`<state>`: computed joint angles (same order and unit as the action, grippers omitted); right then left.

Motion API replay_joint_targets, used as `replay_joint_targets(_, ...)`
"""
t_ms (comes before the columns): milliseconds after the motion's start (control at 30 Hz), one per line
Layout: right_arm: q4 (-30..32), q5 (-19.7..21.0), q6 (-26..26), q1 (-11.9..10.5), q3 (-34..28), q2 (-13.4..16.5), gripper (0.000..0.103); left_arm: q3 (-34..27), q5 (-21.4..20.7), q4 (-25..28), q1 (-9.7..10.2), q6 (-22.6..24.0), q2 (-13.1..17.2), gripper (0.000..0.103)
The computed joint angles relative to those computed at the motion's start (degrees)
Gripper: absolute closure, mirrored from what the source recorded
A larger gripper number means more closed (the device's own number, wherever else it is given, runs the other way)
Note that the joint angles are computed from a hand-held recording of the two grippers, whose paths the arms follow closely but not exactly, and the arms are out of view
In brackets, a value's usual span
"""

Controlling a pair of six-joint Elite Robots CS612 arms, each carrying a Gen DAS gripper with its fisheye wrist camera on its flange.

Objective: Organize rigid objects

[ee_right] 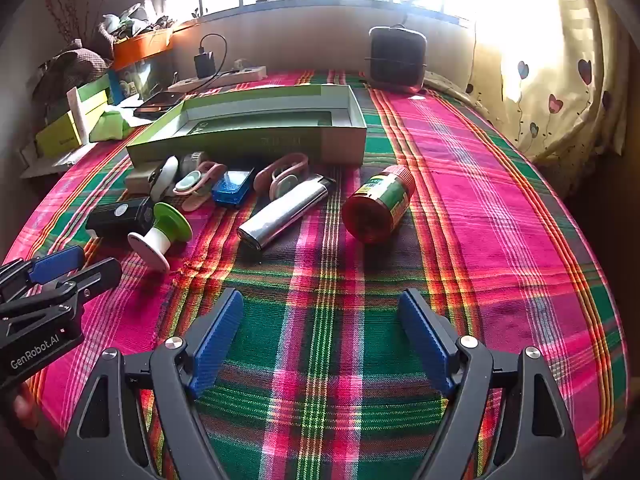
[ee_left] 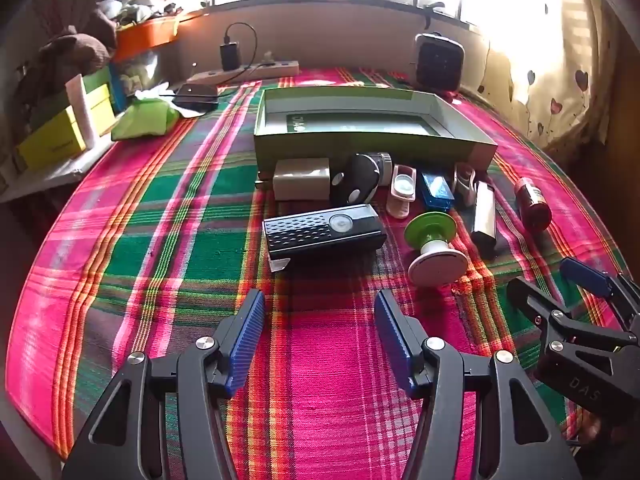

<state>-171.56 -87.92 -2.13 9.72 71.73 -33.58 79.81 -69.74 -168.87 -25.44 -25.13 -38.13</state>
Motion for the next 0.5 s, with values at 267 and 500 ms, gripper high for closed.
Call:
replay_joint_targets(267,0.17,0.04,0.03,0.00,-0.06,0.00,0.023,0.24,-0.61,-0.54,0.17,-0.65,-0.10,0.047)
replay_joint_targets(500,0.13,0.03,0.02,-0.01,-0.03,-0.01,0.023,0.44,-0.34,-0.38,0.40,0.05,-0.31,0.045)
